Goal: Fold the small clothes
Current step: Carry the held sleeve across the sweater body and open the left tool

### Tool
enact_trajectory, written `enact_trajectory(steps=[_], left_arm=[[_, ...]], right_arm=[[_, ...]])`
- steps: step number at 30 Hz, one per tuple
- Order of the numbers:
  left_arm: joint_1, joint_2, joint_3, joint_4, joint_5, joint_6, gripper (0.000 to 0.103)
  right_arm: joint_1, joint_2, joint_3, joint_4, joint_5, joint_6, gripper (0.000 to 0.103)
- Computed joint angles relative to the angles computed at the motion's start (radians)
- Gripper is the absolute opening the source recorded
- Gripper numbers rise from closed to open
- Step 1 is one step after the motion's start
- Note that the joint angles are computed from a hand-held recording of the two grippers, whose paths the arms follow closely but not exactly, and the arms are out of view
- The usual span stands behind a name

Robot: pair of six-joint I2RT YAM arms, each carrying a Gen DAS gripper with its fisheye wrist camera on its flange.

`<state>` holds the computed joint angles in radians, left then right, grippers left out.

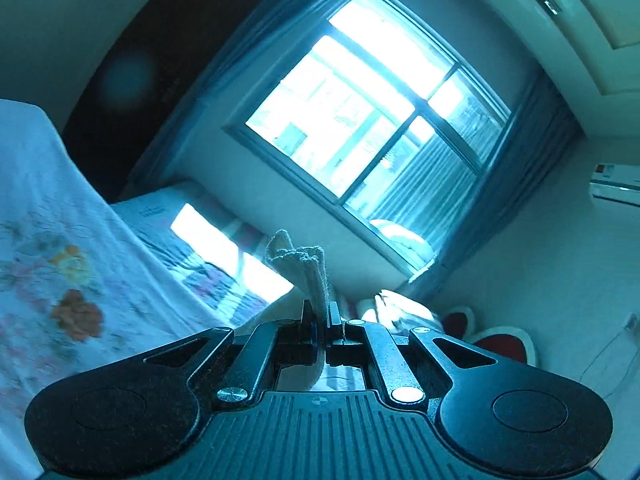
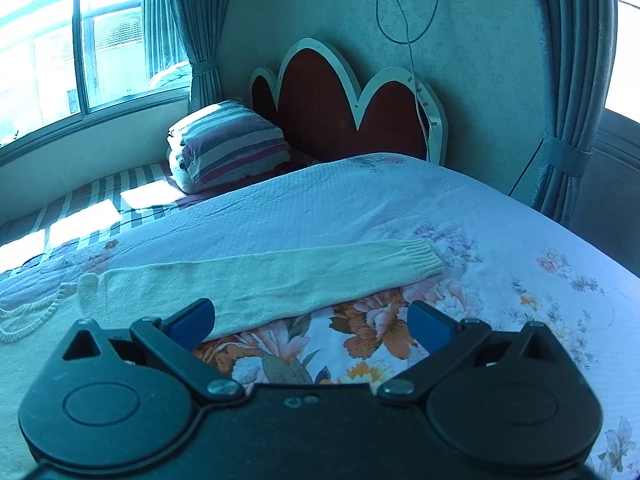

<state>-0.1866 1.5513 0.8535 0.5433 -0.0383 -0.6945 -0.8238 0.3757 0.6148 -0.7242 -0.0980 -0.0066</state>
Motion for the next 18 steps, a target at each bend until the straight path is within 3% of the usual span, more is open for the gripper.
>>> enact_trajectory(steps=[4, 8, 13, 16, 18], left_arm=[[-0.068, 0.044, 0.052, -0.031, -0.145, -0.050, 0.003], [0.031, -0.113, -0.164, -0.058, -0.187, 0.003, 0.003], [0.355, -0.312, -0.401, -0.094, -0.089, 0.065, 0.003], [0.514, -0.275, -0.425, -0.117, 0.014, 0.074, 0.003], [0.557, -0.234, -0.434, -0.117, 0.025, 0.112, 0.003]], right_arm=[[-0.244, 0.111, 0.013, 0.036, -0.209, -0.124, 0.103], [-0.400, 0.222, 0.029, 0.127, -0.341, -0.211, 0.103], [-0.472, 0.378, 0.019, 0.235, -0.377, -0.255, 0.103], [-0.447, 0.446, 0.003, 0.293, -0.337, -0.231, 0.103], [-0.420, 0.487, -0.008, 0.330, -0.309, -0.208, 0.103]])
